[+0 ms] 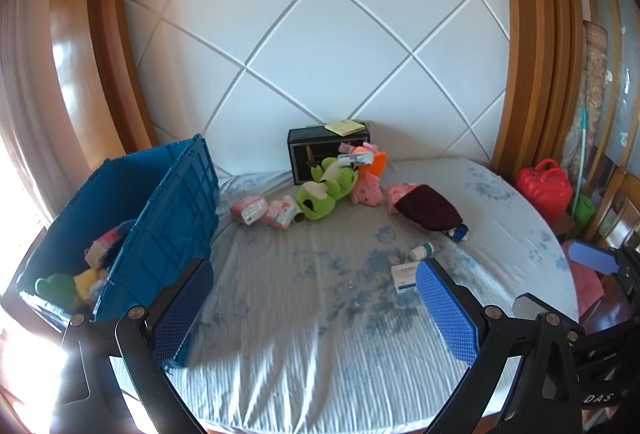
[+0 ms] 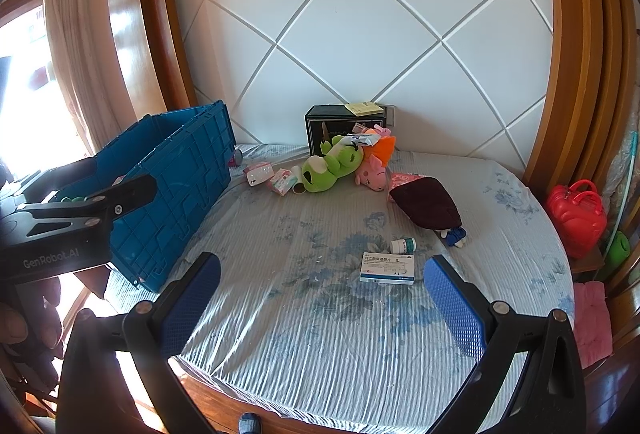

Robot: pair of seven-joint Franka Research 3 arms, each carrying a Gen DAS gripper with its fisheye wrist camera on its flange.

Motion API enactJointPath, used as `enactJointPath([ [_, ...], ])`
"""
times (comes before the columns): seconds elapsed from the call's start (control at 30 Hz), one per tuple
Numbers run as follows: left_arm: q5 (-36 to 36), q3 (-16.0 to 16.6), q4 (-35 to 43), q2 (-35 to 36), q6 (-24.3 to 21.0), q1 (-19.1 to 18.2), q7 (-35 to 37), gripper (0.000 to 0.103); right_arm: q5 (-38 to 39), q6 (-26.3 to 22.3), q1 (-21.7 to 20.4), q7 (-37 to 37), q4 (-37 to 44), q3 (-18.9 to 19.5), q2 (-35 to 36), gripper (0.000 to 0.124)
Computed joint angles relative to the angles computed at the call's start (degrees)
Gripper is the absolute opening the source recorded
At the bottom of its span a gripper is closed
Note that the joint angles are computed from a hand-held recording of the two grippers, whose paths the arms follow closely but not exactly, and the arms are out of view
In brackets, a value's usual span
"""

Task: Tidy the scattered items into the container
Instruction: 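Move both tools toward the items on the bed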

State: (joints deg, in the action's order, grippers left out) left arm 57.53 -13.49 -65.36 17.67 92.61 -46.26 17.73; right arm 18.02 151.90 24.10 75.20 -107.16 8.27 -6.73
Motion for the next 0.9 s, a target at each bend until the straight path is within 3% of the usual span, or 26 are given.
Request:
enactJointPath([
  [0.2,0.0,0.4,1.3,1.1,-0.4,-0.7,0.3,0.103,0.4,0.9,0.0,-0.2,-0.4,0.0,0.4,0.103],
  [0.4,-2.6,0.4,-0.8,0.0,1.9,1.3,0.6,0.103,-0.2,0.8,-0.1,0.8,0.3,0.0,1.8,0.103],
  [0.67,-5.9,-0.2,-9.0,-3.5,12.3,7.8,0.4,0.103,-5.9,0.1,0.1,4.5,4.6,0.3,7.2,0.103],
  [0.9,-8.8,0.4,-14.4,-4.4,21.9,14.0,2.8,0.103,-13.9,-3.0,2.0,11.1,14.6,-1.0,16.8,0.103],
])
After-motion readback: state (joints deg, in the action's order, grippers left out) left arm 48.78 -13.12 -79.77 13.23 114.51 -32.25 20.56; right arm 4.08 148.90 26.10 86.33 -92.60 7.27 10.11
